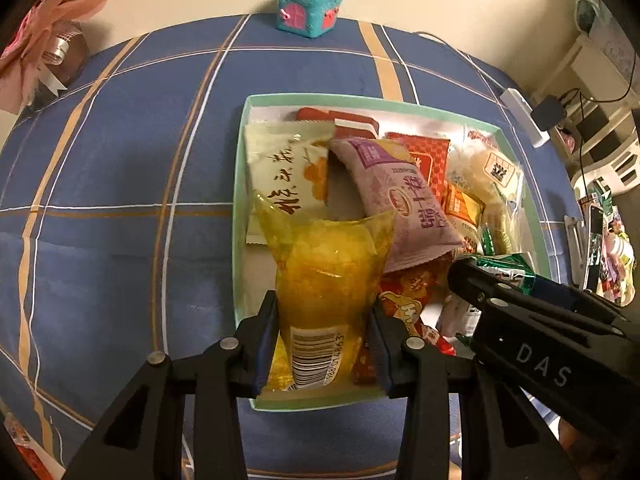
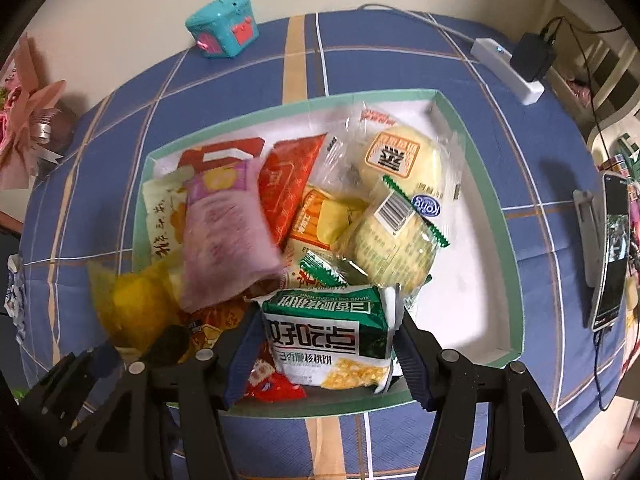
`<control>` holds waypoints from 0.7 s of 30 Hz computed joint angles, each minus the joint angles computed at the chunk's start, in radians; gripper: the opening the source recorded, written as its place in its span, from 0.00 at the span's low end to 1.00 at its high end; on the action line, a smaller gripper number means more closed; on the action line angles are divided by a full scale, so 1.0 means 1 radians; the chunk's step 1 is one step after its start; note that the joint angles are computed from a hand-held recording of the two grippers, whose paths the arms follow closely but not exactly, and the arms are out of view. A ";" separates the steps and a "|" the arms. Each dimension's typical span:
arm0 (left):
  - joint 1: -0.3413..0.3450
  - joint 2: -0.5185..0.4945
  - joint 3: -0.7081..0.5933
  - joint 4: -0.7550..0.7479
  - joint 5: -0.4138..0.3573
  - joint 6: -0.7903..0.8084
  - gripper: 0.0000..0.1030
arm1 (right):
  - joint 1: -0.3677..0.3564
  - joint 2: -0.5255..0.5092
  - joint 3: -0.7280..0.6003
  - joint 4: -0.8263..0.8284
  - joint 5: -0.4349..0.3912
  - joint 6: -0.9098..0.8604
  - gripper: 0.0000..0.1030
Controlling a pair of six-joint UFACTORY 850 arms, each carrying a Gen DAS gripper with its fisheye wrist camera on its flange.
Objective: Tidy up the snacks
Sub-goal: 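Carry the yellow packet with left tool over the tray while right tool carries biscuit packet, then release the yellow packet from left tool while right tool releases biscuit packet in tray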
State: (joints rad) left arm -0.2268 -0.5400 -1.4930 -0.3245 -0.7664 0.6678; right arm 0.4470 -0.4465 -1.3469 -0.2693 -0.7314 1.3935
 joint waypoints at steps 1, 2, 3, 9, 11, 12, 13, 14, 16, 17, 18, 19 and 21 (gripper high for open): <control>-0.002 0.001 0.002 0.004 0.004 -0.001 0.42 | -0.001 -0.001 0.000 0.004 0.000 -0.003 0.64; -0.003 0.001 0.004 0.007 0.006 -0.001 0.42 | -0.002 -0.002 0.000 0.006 0.000 -0.007 0.64; -0.003 0.000 0.003 0.006 0.005 -0.002 0.42 | -0.002 -0.002 0.001 0.008 0.000 -0.011 0.64; -0.007 0.005 0.003 0.034 0.023 -0.021 0.69 | -0.007 -0.013 -0.008 0.013 -0.013 -0.016 0.78; -0.005 0.018 0.012 0.044 0.046 -0.020 0.74 | -0.006 -0.008 -0.001 0.008 -0.007 -0.001 0.81; -0.004 0.023 0.015 0.047 0.055 -0.022 0.78 | -0.008 -0.007 0.002 0.004 -0.002 0.004 0.83; -0.002 0.026 0.017 0.050 0.061 -0.025 0.80 | -0.007 -0.004 0.005 -0.002 0.000 0.014 0.85; 0.001 0.032 0.022 0.062 0.075 -0.038 0.83 | -0.004 -0.001 0.007 -0.014 0.000 0.029 0.88; 0.004 0.036 0.027 0.094 0.097 -0.070 0.89 | -0.001 0.008 0.013 -0.030 0.001 0.048 0.94; 0.009 0.040 0.031 0.109 0.108 -0.089 0.91 | 0.002 0.013 0.018 -0.043 0.004 0.065 0.99; 0.016 0.040 0.030 0.105 0.106 -0.090 0.94 | 0.004 0.019 0.025 -0.053 0.008 0.078 1.00; 0.021 0.041 0.031 0.107 0.109 -0.098 0.95 | 0.007 0.025 0.031 -0.062 0.009 0.092 1.00; 0.031 0.049 0.042 0.137 0.134 -0.133 1.00 | 0.016 0.035 0.039 -0.079 0.007 0.126 1.00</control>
State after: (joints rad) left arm -0.1954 -0.4906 -1.4514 -0.1878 -0.6320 0.5343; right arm 0.4627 -0.4115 -1.3076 -0.3482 -0.7243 1.5196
